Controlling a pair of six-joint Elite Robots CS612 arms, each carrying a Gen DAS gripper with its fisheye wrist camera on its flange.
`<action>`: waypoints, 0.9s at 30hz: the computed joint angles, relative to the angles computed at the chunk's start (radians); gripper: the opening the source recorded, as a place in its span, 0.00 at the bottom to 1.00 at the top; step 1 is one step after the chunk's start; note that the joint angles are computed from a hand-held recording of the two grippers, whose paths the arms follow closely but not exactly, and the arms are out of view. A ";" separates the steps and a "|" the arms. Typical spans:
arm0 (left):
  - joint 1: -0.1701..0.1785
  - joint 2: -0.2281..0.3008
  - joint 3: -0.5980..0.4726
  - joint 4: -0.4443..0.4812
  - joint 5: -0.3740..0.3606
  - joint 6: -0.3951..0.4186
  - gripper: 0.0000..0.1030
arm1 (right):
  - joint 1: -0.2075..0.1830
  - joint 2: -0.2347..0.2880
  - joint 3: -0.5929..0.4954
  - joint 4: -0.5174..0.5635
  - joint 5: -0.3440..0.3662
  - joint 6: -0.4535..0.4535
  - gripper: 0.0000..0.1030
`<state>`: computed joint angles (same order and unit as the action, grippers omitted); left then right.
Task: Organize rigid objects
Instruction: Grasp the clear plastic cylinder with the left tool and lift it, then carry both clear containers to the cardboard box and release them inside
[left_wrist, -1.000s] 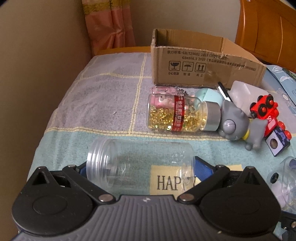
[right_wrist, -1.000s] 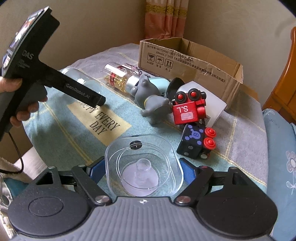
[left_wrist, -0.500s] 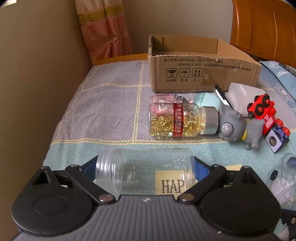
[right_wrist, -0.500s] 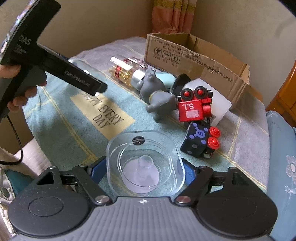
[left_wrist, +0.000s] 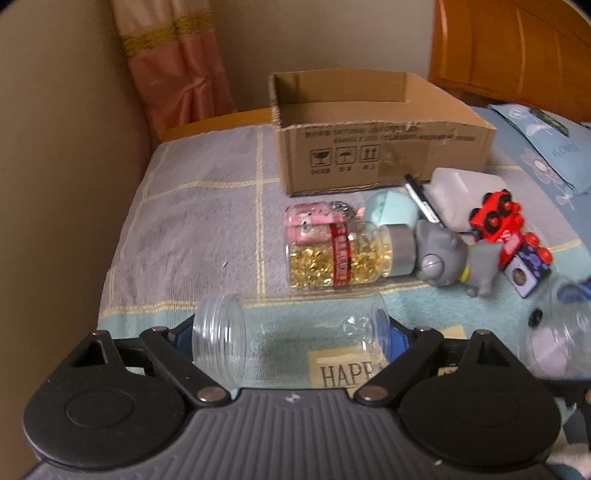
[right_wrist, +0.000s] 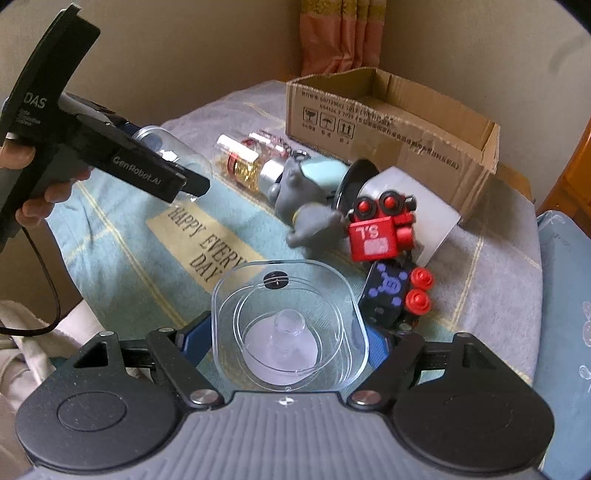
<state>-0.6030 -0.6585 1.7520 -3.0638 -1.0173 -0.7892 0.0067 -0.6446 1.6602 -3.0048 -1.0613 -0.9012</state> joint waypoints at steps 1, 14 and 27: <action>0.002 -0.006 0.002 -0.004 -0.010 0.017 0.88 | -0.001 -0.003 -0.001 -0.006 0.006 0.003 0.81; 0.039 -0.026 -0.061 -0.065 -0.027 0.233 0.88 | 0.011 0.019 -0.116 -0.093 0.031 0.172 0.81; 0.125 0.060 -0.304 0.053 -0.024 0.310 0.88 | 0.043 0.110 -0.373 -0.036 -0.030 0.399 0.81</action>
<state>-0.4777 -0.5986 1.4475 -3.0108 -1.0413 -0.4793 0.0496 -0.5345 1.2877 -3.0404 -1.0911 -0.5020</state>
